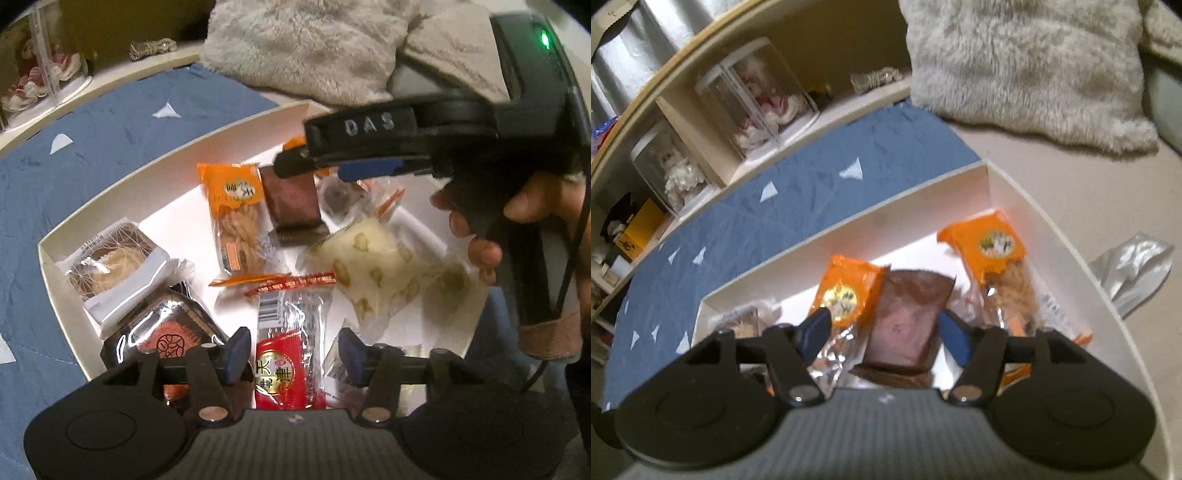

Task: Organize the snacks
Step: 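Lower both snacks into the tray and open both tools, then lift both tools away from the tray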

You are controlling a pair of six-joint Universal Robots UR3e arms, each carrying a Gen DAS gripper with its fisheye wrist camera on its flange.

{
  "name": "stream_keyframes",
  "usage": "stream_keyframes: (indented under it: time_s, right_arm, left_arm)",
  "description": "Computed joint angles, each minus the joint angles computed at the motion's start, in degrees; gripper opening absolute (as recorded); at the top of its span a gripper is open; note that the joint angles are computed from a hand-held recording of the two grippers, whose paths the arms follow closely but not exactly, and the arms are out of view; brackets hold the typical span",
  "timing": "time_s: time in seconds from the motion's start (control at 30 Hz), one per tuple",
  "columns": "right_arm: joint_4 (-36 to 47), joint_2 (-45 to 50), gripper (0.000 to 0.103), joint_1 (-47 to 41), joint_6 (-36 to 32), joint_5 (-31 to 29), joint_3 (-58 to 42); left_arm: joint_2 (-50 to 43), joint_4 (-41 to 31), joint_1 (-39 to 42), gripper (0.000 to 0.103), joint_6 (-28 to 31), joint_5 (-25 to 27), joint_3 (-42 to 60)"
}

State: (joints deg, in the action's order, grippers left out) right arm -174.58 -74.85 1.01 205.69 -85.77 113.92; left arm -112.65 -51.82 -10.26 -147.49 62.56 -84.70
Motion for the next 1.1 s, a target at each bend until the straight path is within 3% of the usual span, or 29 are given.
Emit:
stream_keyframes:
  time_s: [0.33, 0.47, 0.6, 0.67, 0.93, 1.1]
  right_arm:
    - [3.61, -5.84, 0.079, 0.65, -1.24, -2.78, 2.63]
    - [6.38, -7.34, 0.088, 3.45, -2.26, -6.33, 1.49]
    - [7.93, -10.29, 0.100, 5.16, -2.39, -7.87, 2.06]
    - [9.17, -12.30, 0.102, 5.88, -2.34, -8.18, 2.60]
    - [13.47, -18.44, 0.102, 11.21, -1.57, -14.27, 3.06]
    - [13.26, -22.57, 0.102, 14.69, -0.01, -14.96, 5.41]
  left_arm:
    - [5.42, -0.10, 1.71, 0.058, -1.79, -1.44, -3.88]
    - [8.90, 1.65, 3.02, 0.080, -3.11, -2.36, -7.56]
    - [13.66, 1.42, 4.84, 0.089, -3.90, -3.27, -11.14]
    - [16.44, 1.45, 6.01, 0.103, -4.35, -3.76, -13.23]
    - [28.80, 1.16, 11.26, 0.103, -5.30, -4.82, -21.46]
    - [36.45, -1.54, 14.29, 0.103, -6.45, -4.56, -24.90]
